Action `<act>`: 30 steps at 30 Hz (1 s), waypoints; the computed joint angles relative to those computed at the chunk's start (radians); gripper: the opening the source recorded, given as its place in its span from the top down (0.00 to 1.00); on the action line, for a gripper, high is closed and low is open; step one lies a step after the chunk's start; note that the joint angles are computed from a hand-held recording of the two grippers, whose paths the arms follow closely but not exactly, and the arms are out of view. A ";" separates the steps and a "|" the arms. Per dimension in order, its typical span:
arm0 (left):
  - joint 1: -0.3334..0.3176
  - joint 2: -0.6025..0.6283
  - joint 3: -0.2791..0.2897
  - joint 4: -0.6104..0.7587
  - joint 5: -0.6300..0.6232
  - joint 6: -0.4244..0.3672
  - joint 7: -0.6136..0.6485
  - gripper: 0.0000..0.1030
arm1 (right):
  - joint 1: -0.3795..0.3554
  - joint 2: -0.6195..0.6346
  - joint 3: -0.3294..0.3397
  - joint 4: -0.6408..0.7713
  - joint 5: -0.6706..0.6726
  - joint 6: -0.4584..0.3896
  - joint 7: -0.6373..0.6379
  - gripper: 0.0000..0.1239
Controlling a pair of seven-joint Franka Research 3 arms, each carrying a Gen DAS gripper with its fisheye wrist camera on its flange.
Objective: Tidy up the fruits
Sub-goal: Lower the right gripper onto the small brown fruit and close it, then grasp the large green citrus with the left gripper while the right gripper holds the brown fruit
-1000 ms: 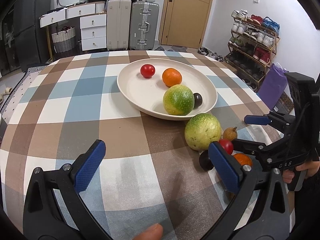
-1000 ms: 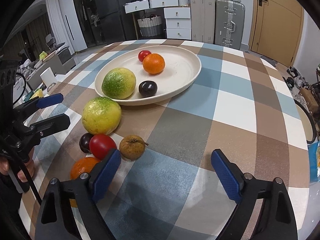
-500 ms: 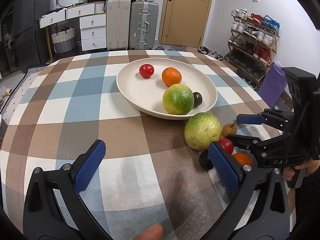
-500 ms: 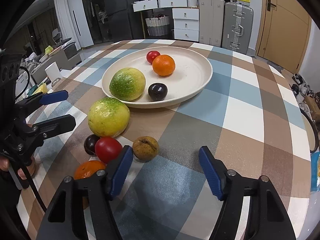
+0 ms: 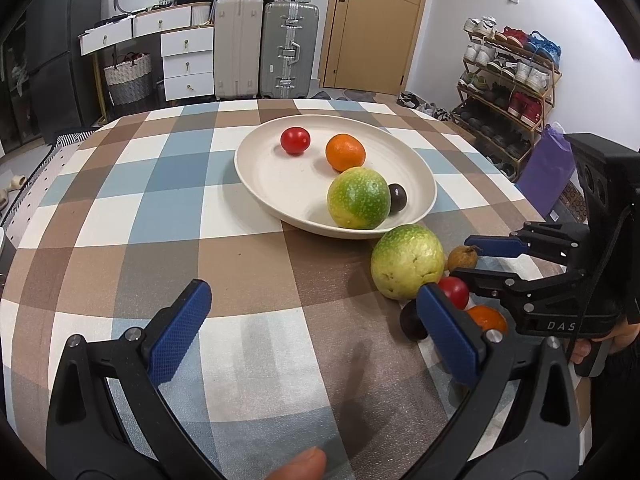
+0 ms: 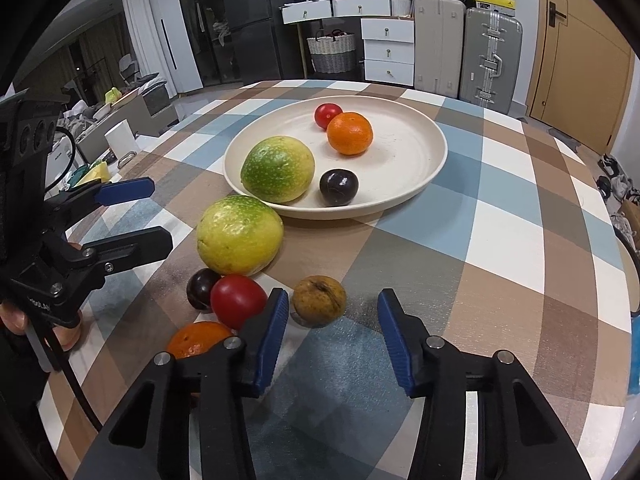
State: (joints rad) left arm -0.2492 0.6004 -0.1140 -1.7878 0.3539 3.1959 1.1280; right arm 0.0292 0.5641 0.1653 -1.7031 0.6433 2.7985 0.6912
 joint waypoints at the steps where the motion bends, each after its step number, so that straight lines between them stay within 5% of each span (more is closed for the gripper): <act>1: 0.000 0.000 0.000 0.000 0.000 0.000 0.000 0.01 | -0.001 0.000 0.002 -0.001 0.000 -0.001 -0.004 0.69; 4: -0.001 0.000 0.001 0.000 0.001 0.001 -0.002 0.01 | 0.004 -0.002 -0.002 -0.004 -0.006 0.007 -0.001 0.78; 14: -0.008 -0.002 0.010 -0.002 0.002 0.006 -0.009 0.01 | -0.027 -0.020 0.040 -0.031 0.061 0.051 -0.077 0.78; 22: 0.092 0.028 -0.124 0.032 -0.024 -0.031 0.040 0.01 | -0.050 -0.029 0.061 -0.041 0.140 0.093 -0.101 0.78; 27: 0.030 0.036 -0.071 0.062 -0.037 -0.043 0.020 0.01 | -0.059 -0.035 0.075 -0.049 0.176 0.117 -0.132 0.78; 30: 0.044 0.057 -0.104 0.097 -0.041 -0.073 0.039 0.01 | -0.054 -0.036 0.071 -0.049 0.178 0.118 -0.133 0.78</act>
